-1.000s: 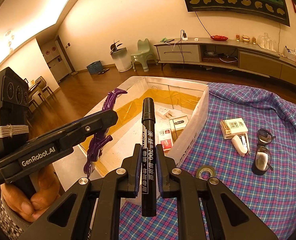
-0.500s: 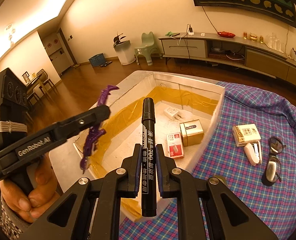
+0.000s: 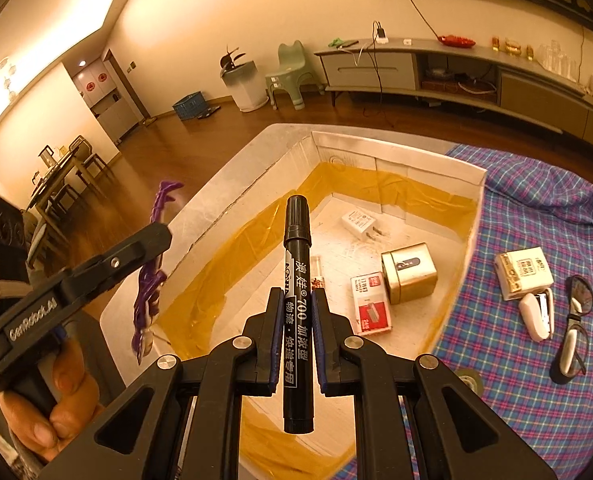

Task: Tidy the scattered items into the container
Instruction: 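Lift and carry the purple figure and black marker with both tools over the white box, then open both tools to drop the figure and marker into the box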

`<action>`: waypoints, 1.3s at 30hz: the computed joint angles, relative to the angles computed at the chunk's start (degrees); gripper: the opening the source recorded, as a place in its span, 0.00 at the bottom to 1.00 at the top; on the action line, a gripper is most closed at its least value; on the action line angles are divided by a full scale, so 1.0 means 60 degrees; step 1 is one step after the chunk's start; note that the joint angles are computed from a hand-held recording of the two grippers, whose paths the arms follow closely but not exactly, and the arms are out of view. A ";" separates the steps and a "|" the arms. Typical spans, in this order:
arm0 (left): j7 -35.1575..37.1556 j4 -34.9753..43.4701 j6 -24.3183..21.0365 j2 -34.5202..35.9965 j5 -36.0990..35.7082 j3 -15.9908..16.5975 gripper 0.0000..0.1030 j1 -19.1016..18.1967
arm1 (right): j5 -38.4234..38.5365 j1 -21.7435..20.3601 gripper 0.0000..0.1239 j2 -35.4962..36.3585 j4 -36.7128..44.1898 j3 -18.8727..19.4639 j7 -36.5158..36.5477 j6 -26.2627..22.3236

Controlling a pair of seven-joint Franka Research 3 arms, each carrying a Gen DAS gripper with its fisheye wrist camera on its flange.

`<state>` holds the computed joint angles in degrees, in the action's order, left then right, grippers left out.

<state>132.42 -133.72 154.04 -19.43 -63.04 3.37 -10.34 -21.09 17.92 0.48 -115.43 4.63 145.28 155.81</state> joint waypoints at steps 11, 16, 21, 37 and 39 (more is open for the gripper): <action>-0.0456 -0.0020 0.0008 0.0179 0.0435 -0.0138 0.27 0.0076 | 0.1231 0.0311 0.12 0.1588 0.2218 -0.0351 -0.1479 -0.1258; -0.0950 0.0071 -0.0555 0.0369 0.0912 -0.0157 0.27 0.0209 | 0.1705 0.0432 0.12 0.2243 0.3067 -0.0592 -0.1707 -0.1699; -0.1274 0.0150 -0.0750 0.0545 0.1333 -0.0292 0.27 0.0349 | 0.2187 0.0437 0.12 0.2854 0.3789 -0.0793 -0.1804 -0.2010; -0.2093 0.0584 -0.0936 0.1196 0.2525 -0.0637 0.27 0.0752 | 0.3204 0.0428 0.12 0.4841 0.6327 -0.1115 -0.1977 -0.3003; -0.2361 0.0622 -0.0803 0.1306 0.2857 -0.0706 0.27 0.0809 | 0.3280 0.0429 0.12 0.5003 0.6460 -0.1152 -0.1891 -0.3059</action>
<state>118.25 -129.99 149.23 -11.59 -45.90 -0.87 -5.48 -1.42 20.50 30.50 -76.67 -2.28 133.93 137.45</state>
